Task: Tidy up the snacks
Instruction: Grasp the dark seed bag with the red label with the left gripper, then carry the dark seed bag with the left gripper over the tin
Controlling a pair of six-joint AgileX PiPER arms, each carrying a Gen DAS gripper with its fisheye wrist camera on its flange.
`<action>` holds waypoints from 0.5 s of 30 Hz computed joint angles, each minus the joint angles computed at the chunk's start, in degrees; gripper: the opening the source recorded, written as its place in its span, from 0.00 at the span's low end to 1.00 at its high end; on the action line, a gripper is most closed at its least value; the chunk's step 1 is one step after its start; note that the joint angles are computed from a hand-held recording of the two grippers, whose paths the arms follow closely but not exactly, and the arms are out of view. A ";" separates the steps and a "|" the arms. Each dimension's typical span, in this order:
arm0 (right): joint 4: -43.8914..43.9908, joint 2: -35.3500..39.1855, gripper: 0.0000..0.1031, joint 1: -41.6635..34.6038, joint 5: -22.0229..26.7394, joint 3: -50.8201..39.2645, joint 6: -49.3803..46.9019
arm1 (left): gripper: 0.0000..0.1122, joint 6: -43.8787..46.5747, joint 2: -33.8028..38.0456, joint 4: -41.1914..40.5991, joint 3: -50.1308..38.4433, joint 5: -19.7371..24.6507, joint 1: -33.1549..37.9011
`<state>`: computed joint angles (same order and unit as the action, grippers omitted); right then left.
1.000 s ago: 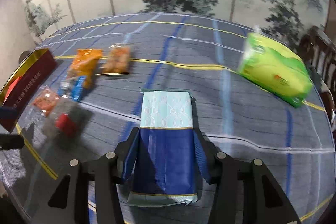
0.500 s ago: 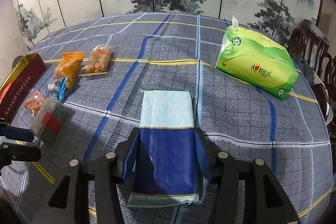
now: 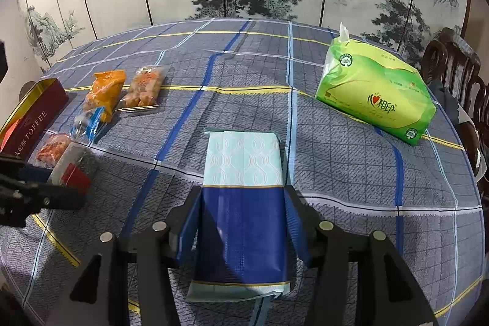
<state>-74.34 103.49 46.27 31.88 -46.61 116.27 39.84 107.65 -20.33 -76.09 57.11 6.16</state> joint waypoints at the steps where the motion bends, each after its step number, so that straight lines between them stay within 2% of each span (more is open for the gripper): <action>1: 0.00 0.00 0.53 0.00 0.00 0.00 0.00 | 0.41 -0.08 0.09 0.28 -0.08 -0.47 -0.41; 3: 0.00 0.00 0.53 0.00 0.00 0.00 0.00 | 0.39 -0.02 -0.02 0.96 0.02 -1.05 -0.80; 5: -0.04 -0.01 0.53 -0.02 -0.04 0.01 0.06 | 0.30 0.60 -0.24 1.15 0.38 -1.50 -0.69; 8: 0.23 0.12 0.53 0.04 0.10 -0.19 -0.25 | 0.29 2.40 -0.57 -0.13 0.75 -0.11 0.74; 15: 1.18 0.63 0.53 0.13 0.50 -1.05 -1.51 | 0.28 7.07 -3.79 0.03 5.19 -0.09 1.80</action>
